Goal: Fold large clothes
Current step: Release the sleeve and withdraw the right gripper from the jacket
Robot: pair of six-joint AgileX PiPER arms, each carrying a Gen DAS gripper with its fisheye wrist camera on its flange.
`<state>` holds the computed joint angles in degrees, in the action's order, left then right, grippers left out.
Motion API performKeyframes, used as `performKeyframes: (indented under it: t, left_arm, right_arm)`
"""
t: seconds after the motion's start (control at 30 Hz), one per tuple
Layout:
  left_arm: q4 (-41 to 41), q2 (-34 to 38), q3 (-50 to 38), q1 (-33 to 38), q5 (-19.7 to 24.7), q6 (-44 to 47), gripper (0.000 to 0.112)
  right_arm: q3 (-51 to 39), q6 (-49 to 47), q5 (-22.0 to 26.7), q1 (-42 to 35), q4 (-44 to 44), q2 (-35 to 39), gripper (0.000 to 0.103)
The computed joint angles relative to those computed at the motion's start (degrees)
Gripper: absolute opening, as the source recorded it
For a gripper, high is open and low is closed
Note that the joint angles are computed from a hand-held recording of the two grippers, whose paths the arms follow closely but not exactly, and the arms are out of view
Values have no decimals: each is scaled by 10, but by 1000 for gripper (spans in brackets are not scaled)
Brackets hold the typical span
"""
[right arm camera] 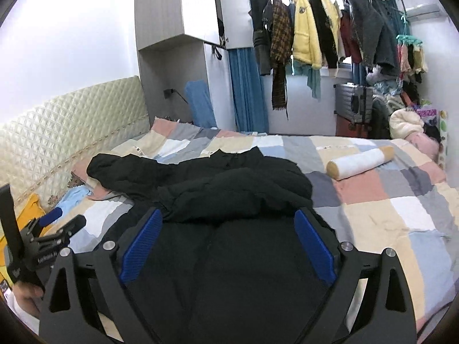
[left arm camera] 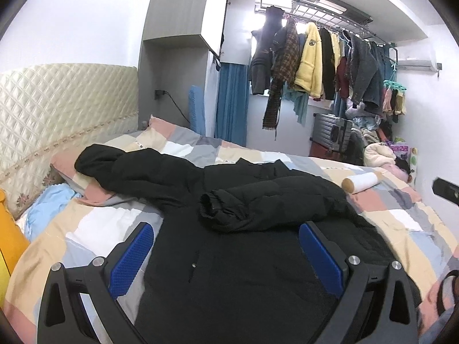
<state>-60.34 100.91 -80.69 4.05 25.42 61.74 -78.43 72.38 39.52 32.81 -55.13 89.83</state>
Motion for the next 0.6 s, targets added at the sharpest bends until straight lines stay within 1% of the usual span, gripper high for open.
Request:
performKeyframes:
  t: [0.03, 0.13, 0.2, 0.27, 0.33, 0.43, 0.47, 0.5, 0.53, 0.57, 0.6]
  left_arm:
    - [1, -5, 2, 0, 5, -4, 102]
    - [4, -26, 8, -4, 19, -13, 102]
    - [17, -38, 9, -9, 26, -31, 102]
    - [40, -51, 3, -14, 41, -65, 102]
    - [23, -66, 7, -14, 56, -64, 102]
    - [-9, -86, 24, -16, 65, -44, 102]
    - [0, -90, 29, -18, 68, -55, 102]
    - [17, -92, 28, -19, 73, -79, 102]
    - [13, -95, 33, -15, 87, -85, 102]
    - [-12, -102, 45, -8, 98, -67, 102]
    - [-17, -111, 58, -9, 93, -61, 102]
  right_arm:
    - [17, 14, -1, 4, -14, -13, 99]
    - [92, 102, 7, 32, -83, -66, 101]
    - [130, 160, 30, 54, -125, -93, 101]
    - [154, 192, 47, 71, -142, -111, 101]
    - [190, 242, 56, 88, -170, -131, 103]
    - [226, 246, 26, 82, -147, -150, 103]
    - [231, 249, 25, 81, -146, -151, 103]
    - [238, 259, 27, 83, -155, -155, 103]
    - [247, 276, 33, 89, -175, -160, 103]
    - [252, 286, 39, 93, -187, -163, 103]
    - [258, 298, 48, 99, -200, -164, 103]
